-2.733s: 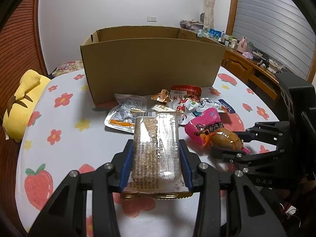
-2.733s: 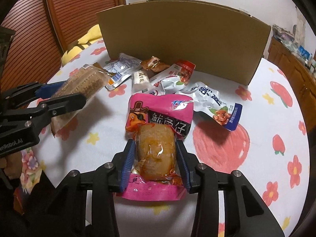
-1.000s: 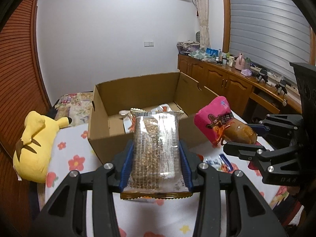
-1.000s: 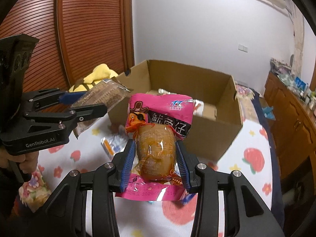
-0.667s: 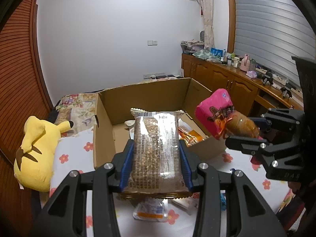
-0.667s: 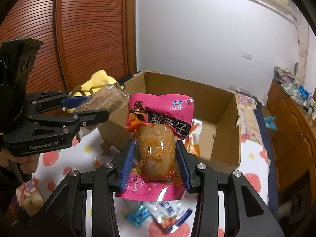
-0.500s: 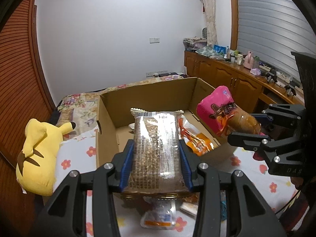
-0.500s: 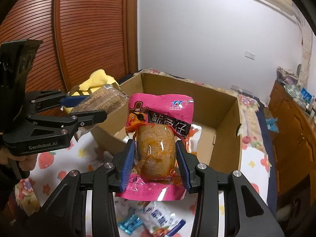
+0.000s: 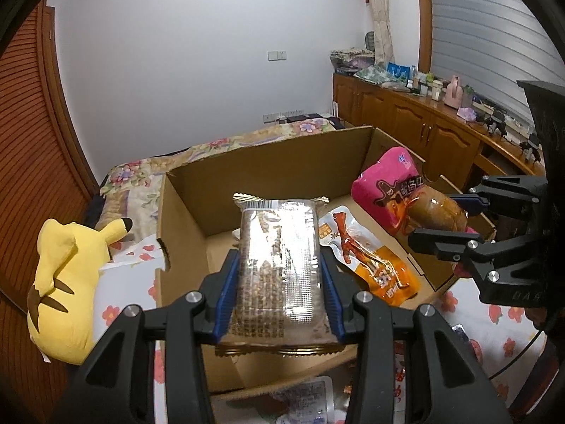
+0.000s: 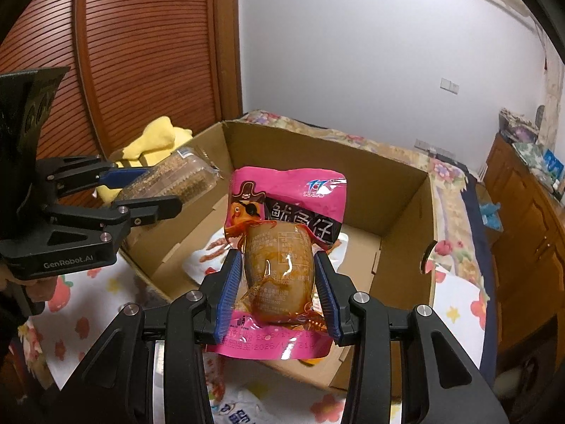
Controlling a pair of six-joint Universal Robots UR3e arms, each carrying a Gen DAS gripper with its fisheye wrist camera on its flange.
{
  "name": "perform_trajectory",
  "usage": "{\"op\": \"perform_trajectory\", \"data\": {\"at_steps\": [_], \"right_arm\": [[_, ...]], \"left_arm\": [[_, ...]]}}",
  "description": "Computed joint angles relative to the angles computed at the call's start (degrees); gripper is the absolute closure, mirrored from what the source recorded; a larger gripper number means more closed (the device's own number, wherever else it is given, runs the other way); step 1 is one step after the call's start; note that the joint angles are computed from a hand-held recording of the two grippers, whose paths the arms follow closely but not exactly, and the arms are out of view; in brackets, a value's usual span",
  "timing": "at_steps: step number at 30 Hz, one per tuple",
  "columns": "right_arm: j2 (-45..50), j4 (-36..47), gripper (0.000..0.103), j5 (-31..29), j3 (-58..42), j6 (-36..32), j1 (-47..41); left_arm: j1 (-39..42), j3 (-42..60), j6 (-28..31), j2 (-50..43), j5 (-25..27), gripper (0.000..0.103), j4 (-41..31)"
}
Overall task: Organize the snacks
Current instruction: 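Open both tools to drop the wafer pack and pink snack into the box, then withdraw both tools from the box toward the remaining snacks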
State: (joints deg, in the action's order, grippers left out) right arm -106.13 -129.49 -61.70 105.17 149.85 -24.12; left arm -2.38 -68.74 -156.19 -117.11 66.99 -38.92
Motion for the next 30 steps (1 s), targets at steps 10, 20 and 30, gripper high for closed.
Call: {"op": "perform_trajectory", "data": {"at_steps": [10, 20, 30], "right_arm": [[9.2, 2.9, 0.061, -2.7, -7.6, -0.9, 3.6], [11.7, 4.1, 0.061, -3.2, -9.8, -0.6, 4.4], [12.3, 3.9, 0.057, -3.5, -10.1, 0.6, 3.9]], "left_arm": [[-0.8, 5.4, -1.3, -4.2, 1.5, 0.057, -2.1], [-0.3, 5.0, -1.4, -3.6, 1.3, 0.056, -1.3], [0.5, -0.5, -0.6, 0.2, 0.2, 0.056, 1.0]]}}
